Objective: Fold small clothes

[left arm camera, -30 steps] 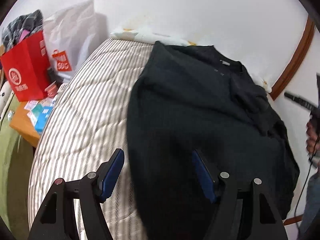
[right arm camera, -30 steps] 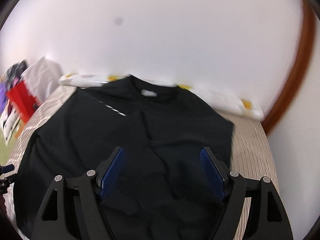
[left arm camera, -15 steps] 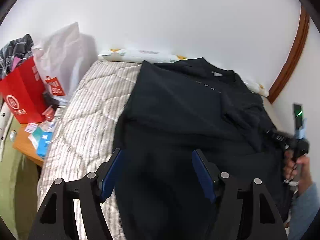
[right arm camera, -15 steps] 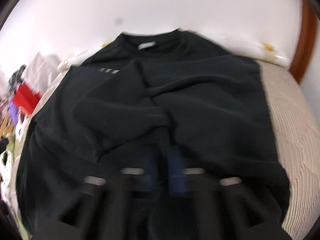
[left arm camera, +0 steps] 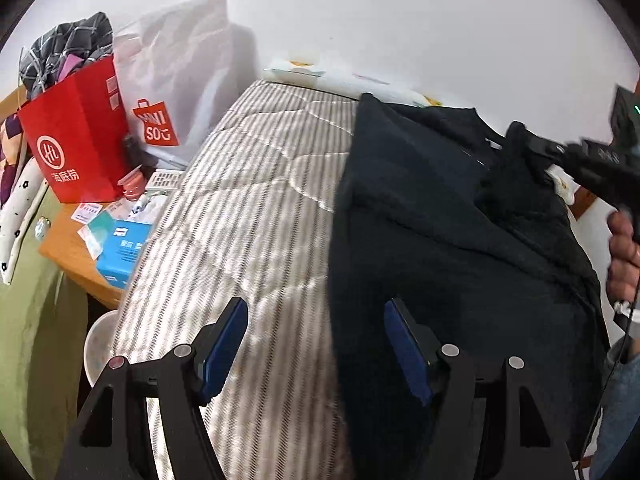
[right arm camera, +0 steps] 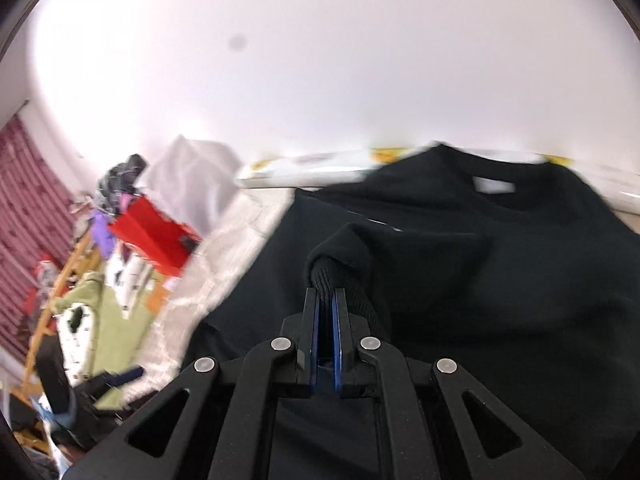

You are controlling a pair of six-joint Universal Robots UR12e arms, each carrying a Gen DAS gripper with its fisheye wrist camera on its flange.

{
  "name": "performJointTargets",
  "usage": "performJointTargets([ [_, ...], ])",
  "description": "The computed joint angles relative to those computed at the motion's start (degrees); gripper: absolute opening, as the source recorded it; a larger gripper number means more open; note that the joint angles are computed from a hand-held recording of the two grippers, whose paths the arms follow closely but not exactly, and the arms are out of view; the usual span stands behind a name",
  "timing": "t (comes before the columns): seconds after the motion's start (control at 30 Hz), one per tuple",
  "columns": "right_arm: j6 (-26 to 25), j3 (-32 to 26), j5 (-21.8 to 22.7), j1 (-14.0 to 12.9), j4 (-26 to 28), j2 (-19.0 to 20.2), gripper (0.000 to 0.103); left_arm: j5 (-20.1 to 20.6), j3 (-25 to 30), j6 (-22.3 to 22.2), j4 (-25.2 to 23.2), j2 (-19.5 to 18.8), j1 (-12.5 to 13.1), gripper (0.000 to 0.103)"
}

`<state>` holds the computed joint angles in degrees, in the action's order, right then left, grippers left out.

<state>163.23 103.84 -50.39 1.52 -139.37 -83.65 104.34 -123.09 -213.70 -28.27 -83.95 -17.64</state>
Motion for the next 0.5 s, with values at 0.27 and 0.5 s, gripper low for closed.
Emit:
performJointTargets([
  [0.27,2.57,-0.59,3.87,0.7,-5.13,1.87,0.047,-1.91,2.74,3.58,1.94,-2.42,0.3,0.068],
  [0.5,-1.27,5.67,-2.28,-6.63,-9.49,-3.35,0.048,-6.05,8.52,7.21,5.15,-7.83,-0.76,0.069],
])
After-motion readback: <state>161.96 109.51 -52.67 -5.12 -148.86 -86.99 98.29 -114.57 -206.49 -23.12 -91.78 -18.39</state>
